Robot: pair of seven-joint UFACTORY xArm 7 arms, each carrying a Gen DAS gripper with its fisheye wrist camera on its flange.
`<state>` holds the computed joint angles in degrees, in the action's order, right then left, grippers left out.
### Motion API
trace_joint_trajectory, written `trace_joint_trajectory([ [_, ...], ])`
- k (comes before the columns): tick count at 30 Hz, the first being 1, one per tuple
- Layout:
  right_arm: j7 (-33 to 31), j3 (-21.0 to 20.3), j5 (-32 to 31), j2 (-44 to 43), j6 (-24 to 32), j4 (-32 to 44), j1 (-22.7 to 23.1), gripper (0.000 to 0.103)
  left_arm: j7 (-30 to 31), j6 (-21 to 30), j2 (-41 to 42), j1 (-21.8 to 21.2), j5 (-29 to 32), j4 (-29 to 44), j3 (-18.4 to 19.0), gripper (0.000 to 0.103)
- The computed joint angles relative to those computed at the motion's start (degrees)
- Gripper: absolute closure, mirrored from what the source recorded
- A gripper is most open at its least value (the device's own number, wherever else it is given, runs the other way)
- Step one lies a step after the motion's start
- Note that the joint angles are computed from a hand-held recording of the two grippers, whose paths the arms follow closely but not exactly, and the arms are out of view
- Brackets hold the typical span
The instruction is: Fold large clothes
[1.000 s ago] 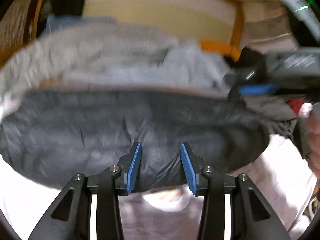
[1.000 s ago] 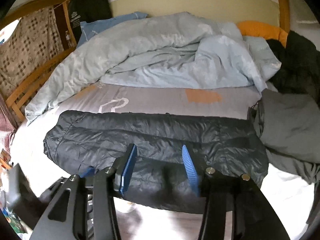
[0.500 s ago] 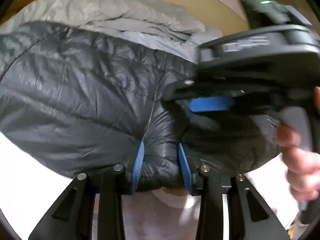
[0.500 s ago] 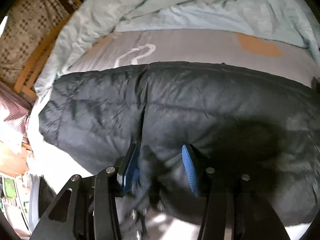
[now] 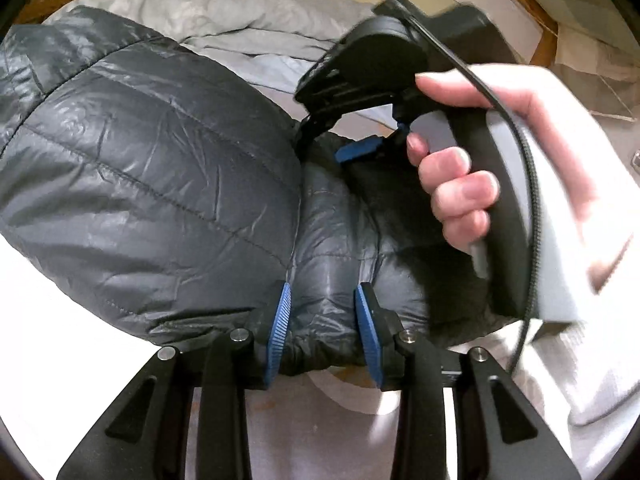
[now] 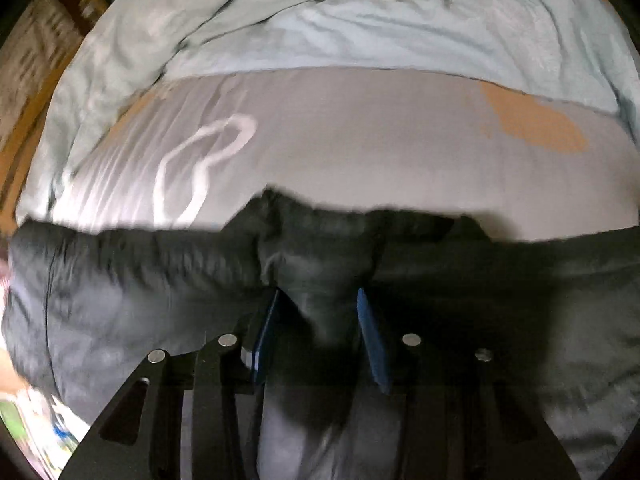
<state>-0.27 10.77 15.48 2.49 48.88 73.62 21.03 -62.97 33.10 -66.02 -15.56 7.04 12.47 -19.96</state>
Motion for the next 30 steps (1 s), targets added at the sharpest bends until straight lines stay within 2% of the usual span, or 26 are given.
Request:
trace_joint_trajectory([
  [3, -8.1, -1.1, 11.4, -4.2, -3.2, -4.2, -1.9, 0.064, 0.3, -0.2, 0.2, -0.2, 0.1, 0.2, 0.0, 0.069],
  [5, -13.2, -1.4, 15.6, -13.7, -10.6, -13.4, -2.5, 0.065, 0.7, -1.7, 1.0, 0.1, 0.1, 0.1, 0.8, 0.069],
  [7, -22.2, -7.1, 22.8, -25.7, -14.3, -23.3, 1.7, 0.065, 0.8, -2.4, 0.6, 0.2, -0.2, -0.4, 1.4, 0.069],
  [8, -25.4, -9.8, 26.9, -31.3, -13.7, -27.4, 2.7, 0.065, 0.4, -2.5, 0.5, 0.3, -0.5, -0.4, 1.0, 0.069],
  [10, -27.0, -14.2, 30.4, -39.8, -11.9, -33.6, 3.5, 0.065, 0.7, -2.7, 1.0, 0.9, -0.3, -0.1, 1.3, 0.069],
  [11, -26.1, -15.3, 30.3, -44.4, -12.0, -36.8, 2.3, 0.063, 0.8, -2.2, 0.9, 0.8, -0.3, 0.1, 1.2, 0.069],
  [12, -23.6, -14.7, 28.6, -47.8, -12.5, -39.2, -0.2, 0.06, 1.0, -1.7, 0.6, 0.6, -0.4, 0.0, 1.2, 0.069],
  [13, -18.7, -12.5, 24.6, -52.2, -13.5, -42.5, -5.0, 0.041, 1.2, -1.4, 0.6, 0.4, -0.4, 0.1, 1.2, 0.069],
  [14, -14.9, -11.0, 21.2, -55.6, -14.6, -44.9, -9.1, 0.017, 1.4, -1.3, 0.5, 0.2, -0.4, 0.1, 1.2, 0.069],
  [15, -12.1, -10.0, 19.6, -58.8, -16.4, -47.6, -11.7, 0.01, 1.6, -1.9, 0.7, 0.3, -0.4, -0.1, 1.4, 0.069],
  [17, -8.8, -12.1, 18.9, -64.1, -17.4, -52.2, -14.1, 0.009, 1.9, -2.1, 0.4, 0.3, -0.6, -0.4, 1.7, 0.069],
  [18, -8.1, -14.5, 19.1, -64.5, -16.5, -52.9, -13.6, 0.009, 1.8, -2.0, 0.4, 0.4, -0.6, -0.4, 1.4, 0.069],
  [20, -9.0, -23.5, 23.4, -63.6, -14.8, -54.3, -7.5, 0.009, 1.7, -1.6, 1.0, 1.0, -0.2, 0.2, 0.6, 0.069],
  [22, -12.3, -33.0, 32.6, -61.7, -13.4, -55.1, -0.2, 0.009, 1.5, -0.8, 1.1, 1.1, 0.1, 0.7, -0.1, 0.069],
  [23, -13.1, -35.1, 36.0, -60.5, -13.2, -55.1, 1.8, 0.009, 1.5, -0.7, 1.2, 1.1, 0.2, 0.7, 0.0, 0.069],
  [24, -12.6, -34.9, 37.0, -59.5, -14.2, -55.1, 3.3, 0.01, 1.4, -0.6, 1.3, 1.2, 0.3, 0.8, -0.1, 0.068],
  [26, -12.5, -29.0, 38.0, -56.0, -18.7, -54.4, 2.3, 0.012, 1.0, -0.4, 2.0, 1.6, 0.6, 1.4, -0.8, 0.068],
  [28, -14.1, -26.2, 40.0, -52.9, -24.3, -53.6, 4.3, 0.014, 0.8, -0.2, 2.4, 1.7, 1.0, 1.7, -1.1, 0.068],
  [30, -15.3, -25.3, 41.3, -48.9, -28.7, -52.0, 6.2, 0.024, 0.6, -0.7, 2.2, 1.4, 1.1, 1.4, -0.8, 0.067],
])
